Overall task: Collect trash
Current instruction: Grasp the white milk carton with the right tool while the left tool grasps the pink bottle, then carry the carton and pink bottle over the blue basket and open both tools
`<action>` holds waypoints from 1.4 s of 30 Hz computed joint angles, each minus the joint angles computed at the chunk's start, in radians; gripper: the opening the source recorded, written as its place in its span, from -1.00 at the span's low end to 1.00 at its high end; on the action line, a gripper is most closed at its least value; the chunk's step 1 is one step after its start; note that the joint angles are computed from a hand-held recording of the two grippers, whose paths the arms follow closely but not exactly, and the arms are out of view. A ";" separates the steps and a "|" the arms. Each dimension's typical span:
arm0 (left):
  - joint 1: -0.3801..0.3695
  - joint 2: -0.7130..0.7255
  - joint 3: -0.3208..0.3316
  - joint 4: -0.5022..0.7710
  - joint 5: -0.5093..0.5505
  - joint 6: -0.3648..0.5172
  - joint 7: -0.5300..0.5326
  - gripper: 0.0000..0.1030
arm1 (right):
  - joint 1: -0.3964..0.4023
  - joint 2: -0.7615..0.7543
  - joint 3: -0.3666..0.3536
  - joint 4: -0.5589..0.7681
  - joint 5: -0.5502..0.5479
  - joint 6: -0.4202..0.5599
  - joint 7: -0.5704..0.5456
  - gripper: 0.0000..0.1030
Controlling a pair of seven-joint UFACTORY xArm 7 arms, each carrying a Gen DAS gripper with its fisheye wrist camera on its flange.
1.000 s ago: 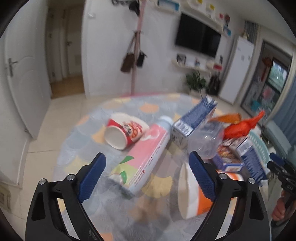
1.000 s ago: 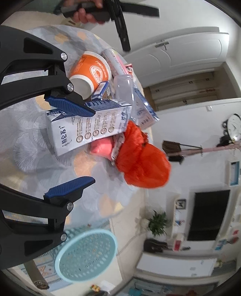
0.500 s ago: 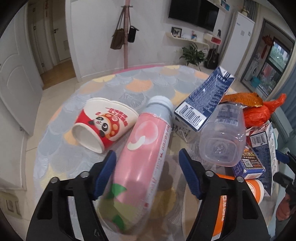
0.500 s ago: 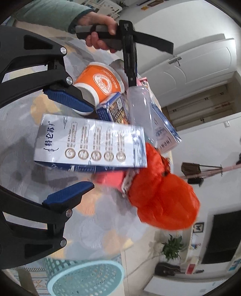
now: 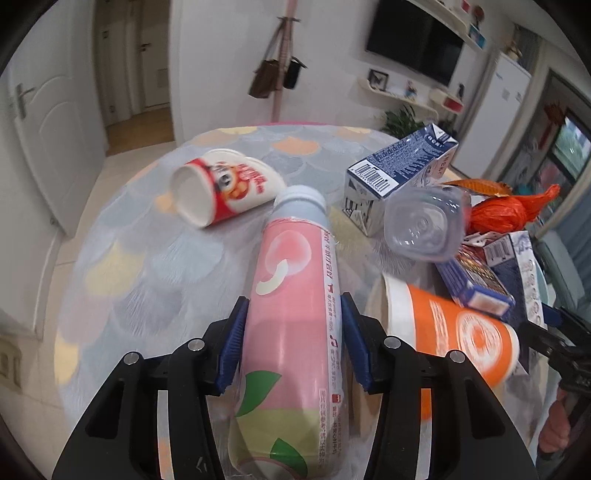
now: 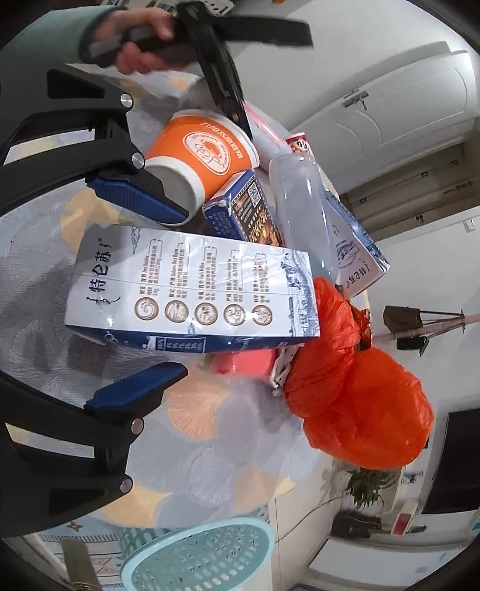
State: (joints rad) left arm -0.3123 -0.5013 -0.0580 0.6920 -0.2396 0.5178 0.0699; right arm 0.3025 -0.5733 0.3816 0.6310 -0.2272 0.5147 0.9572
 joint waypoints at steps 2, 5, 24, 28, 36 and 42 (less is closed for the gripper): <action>0.017 -0.064 -0.020 -0.042 0.017 -0.006 -0.036 -0.09 | -0.009 0.010 0.019 0.014 -0.011 0.028 0.015 0.16; 0.027 -0.150 -0.043 -0.088 0.045 -0.017 -0.085 -0.09 | -0.018 -0.002 0.047 0.013 -0.039 0.047 0.052 0.14; -0.204 -0.198 -0.158 0.002 0.055 -0.151 -0.175 -0.09 | -0.028 -0.562 0.034 -0.167 -0.031 0.255 0.055 0.13; -0.231 -0.052 -0.226 0.105 0.095 -0.203 -0.207 -0.09 | -0.059 -0.726 -0.013 -0.229 -0.026 0.346 0.013 0.13; -0.239 0.337 -0.366 0.426 0.280 -0.200 -0.330 -0.09 | -0.195 -1.002 -0.161 -0.367 -0.013 0.499 -0.111 0.13; -0.342 0.623 -0.358 0.663 0.434 -0.158 -0.403 -0.09 | -0.361 -1.033 -0.317 -0.472 0.002 0.493 -0.197 0.13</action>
